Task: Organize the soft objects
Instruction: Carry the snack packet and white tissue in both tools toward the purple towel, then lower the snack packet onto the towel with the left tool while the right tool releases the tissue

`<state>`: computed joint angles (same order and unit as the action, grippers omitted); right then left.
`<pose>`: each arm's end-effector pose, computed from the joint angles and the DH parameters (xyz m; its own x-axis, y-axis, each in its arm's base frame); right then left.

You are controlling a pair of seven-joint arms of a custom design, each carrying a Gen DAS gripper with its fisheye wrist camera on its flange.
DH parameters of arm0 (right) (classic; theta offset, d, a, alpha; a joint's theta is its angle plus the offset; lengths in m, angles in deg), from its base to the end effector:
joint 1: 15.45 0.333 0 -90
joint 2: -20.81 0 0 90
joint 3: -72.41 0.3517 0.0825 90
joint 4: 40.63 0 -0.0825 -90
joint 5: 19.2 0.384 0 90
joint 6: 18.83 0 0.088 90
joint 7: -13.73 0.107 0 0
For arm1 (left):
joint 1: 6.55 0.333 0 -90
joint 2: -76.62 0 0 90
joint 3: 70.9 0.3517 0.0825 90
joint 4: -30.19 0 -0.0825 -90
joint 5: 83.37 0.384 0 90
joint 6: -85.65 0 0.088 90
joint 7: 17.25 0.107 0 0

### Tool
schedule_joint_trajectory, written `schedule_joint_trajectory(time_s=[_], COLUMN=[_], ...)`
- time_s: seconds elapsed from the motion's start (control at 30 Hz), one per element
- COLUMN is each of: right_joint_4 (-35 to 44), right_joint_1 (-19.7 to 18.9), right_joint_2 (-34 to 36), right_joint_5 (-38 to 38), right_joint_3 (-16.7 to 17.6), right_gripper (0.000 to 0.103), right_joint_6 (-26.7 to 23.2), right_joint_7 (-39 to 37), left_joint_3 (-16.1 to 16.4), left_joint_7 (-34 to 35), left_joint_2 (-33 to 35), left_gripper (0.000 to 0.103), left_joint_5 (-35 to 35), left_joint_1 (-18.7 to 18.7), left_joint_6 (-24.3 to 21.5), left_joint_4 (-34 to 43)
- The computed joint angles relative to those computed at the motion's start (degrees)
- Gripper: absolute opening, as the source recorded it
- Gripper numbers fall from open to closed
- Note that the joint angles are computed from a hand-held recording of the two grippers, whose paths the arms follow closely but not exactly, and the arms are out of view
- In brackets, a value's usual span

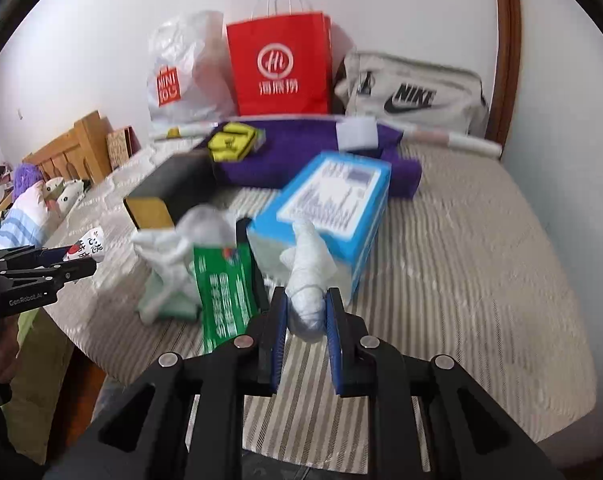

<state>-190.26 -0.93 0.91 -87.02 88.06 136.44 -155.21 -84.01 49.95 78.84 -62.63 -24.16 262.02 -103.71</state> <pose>0.3450 0.2407 0.4260 -0.1911 -0.9800 -0.0556 -0.6513 0.1690 -0.7398 0.4622 -0.3069 0.4340 -0.4737 -0.8805 0.0155 -0.6741 0.3512 -0.6499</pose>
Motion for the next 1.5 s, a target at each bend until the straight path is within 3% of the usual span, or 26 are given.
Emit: schedule_joint_trajectory(time_s=[0.13,0.3,0.5,0.9,1.13,1.37,1.5], right_joint_4=[2.37,6.52,12.71,18.63,22.14,26.13,27.96], right_joint_1=[-0.41,-3.01,-4.8,-5.11,-4.66,-4.81,-4.33], right_joint_2=[-0.65,0.04,3.59,13.05,18.71,23.87,26.25], right_joint_5=[0.42,-2.67,-1.92,-3.2,-0.52,8.29,13.31], right_joint_3=[-0.27,-2.13,-4.02,-8.36,-12.1,-15.72,-17.35], right_gripper=[0.018,0.018,0.018,0.018,0.018,0.018,0.019], right_joint_6=[-1.68,1.73,1.83,5.35,9.09,12.77,13.29], right_joint_7=[-2.6,-4.19,-9.7,-9.71,-13.48,-24.61,-30.74], left_joint_3=[0.01,0.17,2.12,0.88,1.14,0.43,1.69], left_joint_7=[-1.15,-1.09,-2.97,4.16,7.28,11.81,12.41], left_joint_2=[-0.33,1.86,6.48,14.72,21.98,31.23,36.16], left_gripper=[0.041,0.041,0.041,0.041,0.041,0.041,0.041], left_joint_5=[1.62,2.07,4.26,-3.55,-6.76,-10.72,-11.06], left_joint_1=[0.04,-0.24,-2.43,-4.75,-5.91,-6.1,-7.87], left_joint_6=[-1.47,-3.16,-3.97,-8.6,-14.24,-22.28,-26.6], left_joint_4=[3.06,9.18,16.55,27.02,37.32,51.81,59.97])
